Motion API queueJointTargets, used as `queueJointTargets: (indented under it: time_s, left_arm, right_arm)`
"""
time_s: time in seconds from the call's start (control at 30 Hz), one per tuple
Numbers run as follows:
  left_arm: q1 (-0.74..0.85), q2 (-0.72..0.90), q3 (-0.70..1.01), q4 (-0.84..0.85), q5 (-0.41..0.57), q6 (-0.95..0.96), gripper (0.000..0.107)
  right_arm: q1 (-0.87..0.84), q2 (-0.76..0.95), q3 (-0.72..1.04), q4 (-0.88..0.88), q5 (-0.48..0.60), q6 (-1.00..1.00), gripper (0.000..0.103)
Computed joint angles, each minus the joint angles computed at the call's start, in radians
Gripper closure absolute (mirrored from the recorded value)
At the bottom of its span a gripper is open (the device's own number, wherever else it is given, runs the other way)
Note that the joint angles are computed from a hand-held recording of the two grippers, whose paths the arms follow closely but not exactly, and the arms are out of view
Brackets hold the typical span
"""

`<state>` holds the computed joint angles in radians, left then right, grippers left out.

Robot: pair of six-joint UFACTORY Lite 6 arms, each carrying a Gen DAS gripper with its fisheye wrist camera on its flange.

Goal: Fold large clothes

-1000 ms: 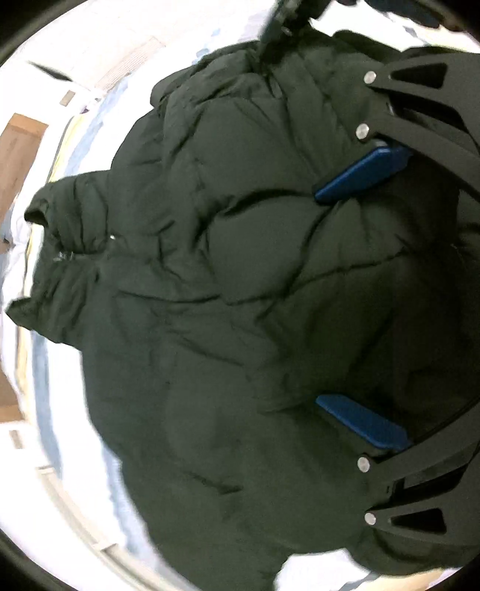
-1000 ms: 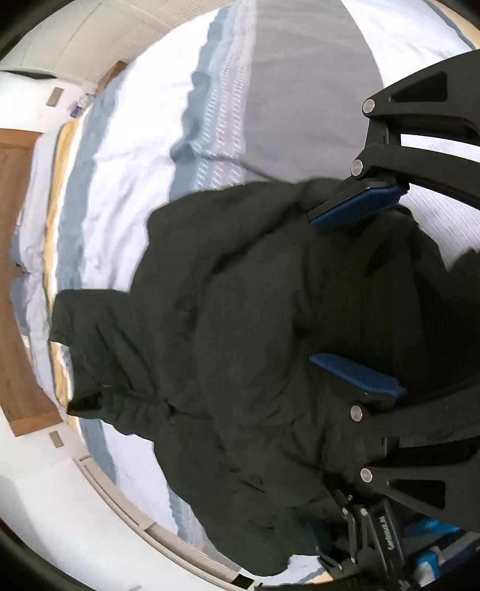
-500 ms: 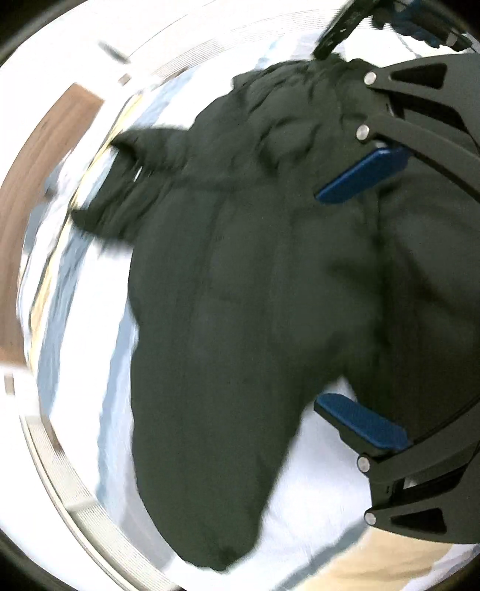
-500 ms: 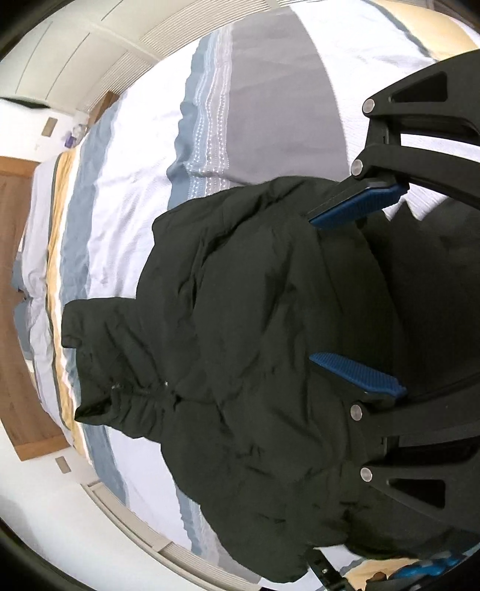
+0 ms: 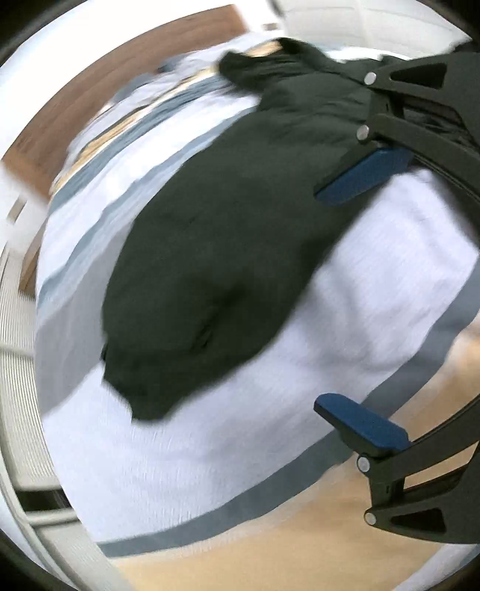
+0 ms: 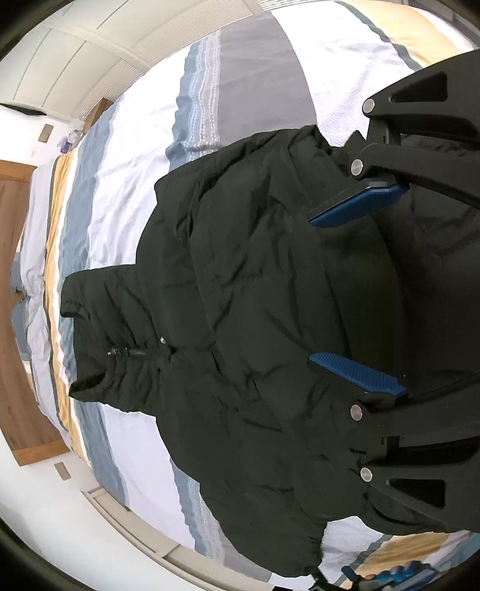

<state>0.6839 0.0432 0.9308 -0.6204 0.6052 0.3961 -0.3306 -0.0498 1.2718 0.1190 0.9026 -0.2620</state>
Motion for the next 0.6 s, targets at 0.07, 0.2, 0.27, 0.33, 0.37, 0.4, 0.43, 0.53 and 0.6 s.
queueJointTargets:
  time_s: [0.07, 0.2, 0.27, 0.33, 0.37, 0.4, 0.43, 0.53, 0.6]
  left_arm:
    - [0.064, 0.092, 0.068, -0.068, 0.006, 0.057, 0.004]
    - [0.126, 0.242, 0.195, -0.178, 0.036, 0.125, 0.005]
    - [0.147, 0.342, 0.277, -0.245, 0.074, 0.157, 0.005]
    - [0.158, 0.431, 0.341, -0.308, 0.112, 0.162, 0.005]
    - [0.166, 0.470, 0.368, -0.335, 0.126, 0.158, 0.005]
    - [0.171, 0.483, 0.374, -0.352, 0.129, 0.155, 0.005]
    - [0.185, 0.507, 0.386, -0.388, 0.139, 0.159, 0.006]
    - [0.220, 0.536, 0.399, -0.481, 0.175, 0.183, 0.025]
    - [0.232, 0.558, 0.414, -0.519, 0.221, 0.204, 0.058]
  right_arm:
    - [0.018, -0.017, -0.009, -0.023, 0.007, 0.035, 0.034]
    - [0.042, -0.051, -0.025, -0.062, 0.024, 0.086, 0.034]
    - [0.046, -0.067, -0.033, -0.078, 0.033, 0.100, 0.034]
    - [0.036, -0.079, -0.040, -0.086, 0.040, 0.101, 0.034]
    - [0.030, -0.088, -0.045, -0.088, 0.044, 0.099, 0.034]
    - [0.023, -0.099, -0.051, -0.091, 0.050, 0.097, 0.034]
    - [0.013, -0.110, -0.056, -0.094, 0.056, 0.091, 0.034]
    - [-0.022, -0.135, -0.065, -0.096, 0.070, 0.063, 0.034]
    - [-0.058, -0.148, -0.068, -0.087, 0.079, 0.037, 0.034]
